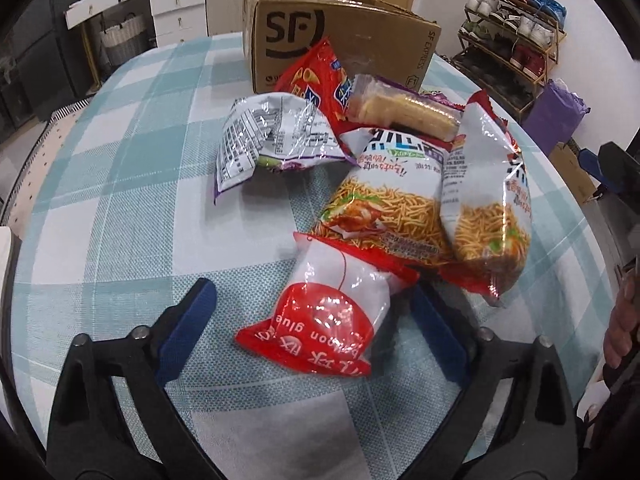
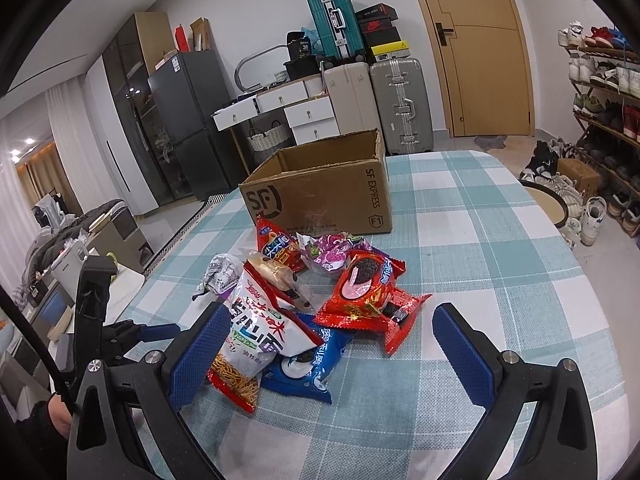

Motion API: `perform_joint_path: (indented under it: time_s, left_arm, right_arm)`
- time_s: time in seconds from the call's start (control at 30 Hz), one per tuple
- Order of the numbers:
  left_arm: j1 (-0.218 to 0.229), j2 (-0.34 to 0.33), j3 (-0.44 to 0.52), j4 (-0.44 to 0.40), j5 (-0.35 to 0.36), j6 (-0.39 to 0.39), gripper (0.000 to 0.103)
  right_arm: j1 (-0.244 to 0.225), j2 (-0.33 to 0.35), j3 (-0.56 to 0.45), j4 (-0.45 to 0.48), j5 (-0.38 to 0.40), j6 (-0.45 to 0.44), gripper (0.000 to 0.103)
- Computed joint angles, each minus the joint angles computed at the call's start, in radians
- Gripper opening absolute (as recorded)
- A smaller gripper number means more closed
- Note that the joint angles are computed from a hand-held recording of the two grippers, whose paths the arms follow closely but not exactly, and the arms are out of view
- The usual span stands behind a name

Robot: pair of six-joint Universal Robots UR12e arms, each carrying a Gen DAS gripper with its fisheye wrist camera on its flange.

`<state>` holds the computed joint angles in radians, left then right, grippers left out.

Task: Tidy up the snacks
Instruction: 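Lower the left gripper onto the red-white bag and close on it, then grasp the noodle snack bag with the right gripper while the left holds the red-white bag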

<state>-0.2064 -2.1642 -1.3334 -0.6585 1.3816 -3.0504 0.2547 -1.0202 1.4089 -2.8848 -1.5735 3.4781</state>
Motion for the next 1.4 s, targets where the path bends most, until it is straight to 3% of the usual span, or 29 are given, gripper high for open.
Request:
perform_joint_path:
  time_s: [0.1, 0.17, 0.3, 0.9, 1.13, 1.4]
  left_arm:
    - [0.000, -0.006, 0.005, 0.016, 0.004, 0.024, 0.074]
    - [0.001, -0.009, 0.007, 0.028, 0.002, 0.029, 0.045]
    - [0.018, 0.013, -0.027, 0.043, -0.066, 0.008, 0.040]
    - [0.034, 0.083, -0.120, 0.158, -0.072, -0.009, 0.040]
    - [0.042, 0.100, -0.136, 0.176, -0.081, -0.017, 0.040]
    - [0.047, 0.111, -0.147, 0.185, -0.086, -0.018, 0.040]
  right_arm:
    - [-0.001, -0.001, 0.001, 0.007, 0.005, 0.006, 0.103]
    - [-0.001, -0.002, 0.004, 0.004, 0.007, 0.009, 0.103]
    - [0.002, -0.004, 0.004, 0.003, 0.005, 0.003, 0.103]
    - [0.011, -0.026, 0.016, 0.017, 0.026, 0.004, 0.103]
    - [-0.007, -0.025, 0.022, 0.016, 0.146, 0.039, 0.103]
    - [-0.010, -0.013, 0.011, 0.039, 0.213, 0.052, 0.103]
